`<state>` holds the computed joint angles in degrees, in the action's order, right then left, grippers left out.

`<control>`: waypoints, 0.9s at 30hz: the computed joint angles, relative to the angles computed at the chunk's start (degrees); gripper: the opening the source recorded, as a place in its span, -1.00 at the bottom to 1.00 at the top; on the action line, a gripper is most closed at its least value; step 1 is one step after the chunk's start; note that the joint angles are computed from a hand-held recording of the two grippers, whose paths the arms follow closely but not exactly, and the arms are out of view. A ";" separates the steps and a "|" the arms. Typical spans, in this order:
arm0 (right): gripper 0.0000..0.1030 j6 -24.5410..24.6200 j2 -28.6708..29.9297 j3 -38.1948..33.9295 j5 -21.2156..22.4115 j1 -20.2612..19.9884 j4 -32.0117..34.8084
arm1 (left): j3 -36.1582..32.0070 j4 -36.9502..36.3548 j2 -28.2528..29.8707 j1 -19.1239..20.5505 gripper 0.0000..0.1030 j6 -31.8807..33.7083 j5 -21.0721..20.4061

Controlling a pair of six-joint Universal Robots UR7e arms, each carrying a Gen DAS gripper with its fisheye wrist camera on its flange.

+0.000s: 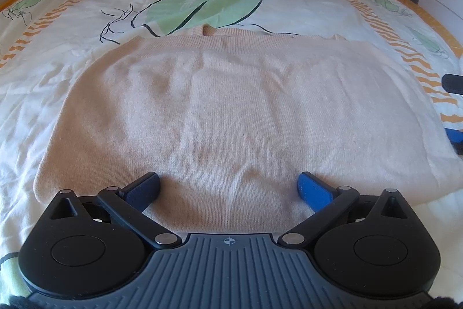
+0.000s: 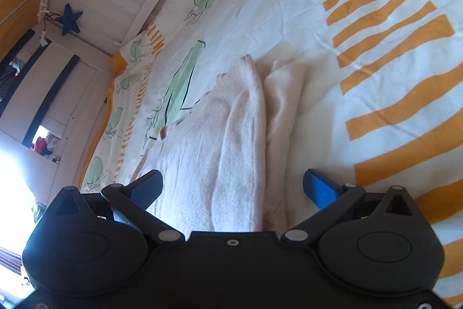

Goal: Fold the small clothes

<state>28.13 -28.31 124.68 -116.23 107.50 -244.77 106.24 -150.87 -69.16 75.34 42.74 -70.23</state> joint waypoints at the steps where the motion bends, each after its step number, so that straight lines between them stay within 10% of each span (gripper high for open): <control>1: 1.00 -0.06 0.13 -0.27 1.66 -0.58 -0.03 | 0.06 -0.10 -0.03 0.03 1.00 0.03 -0.07; 27: 1.00 -5.71 0.56 -3.20 6.54 -2.29 3.14 | -8.02 10.53 1.44 -4.00 0.81 -7.40 -2.28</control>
<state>22.42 -27.75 121.48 -109.70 105.21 -241.63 98.22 -140.35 -67.72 71.34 35.34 -72.51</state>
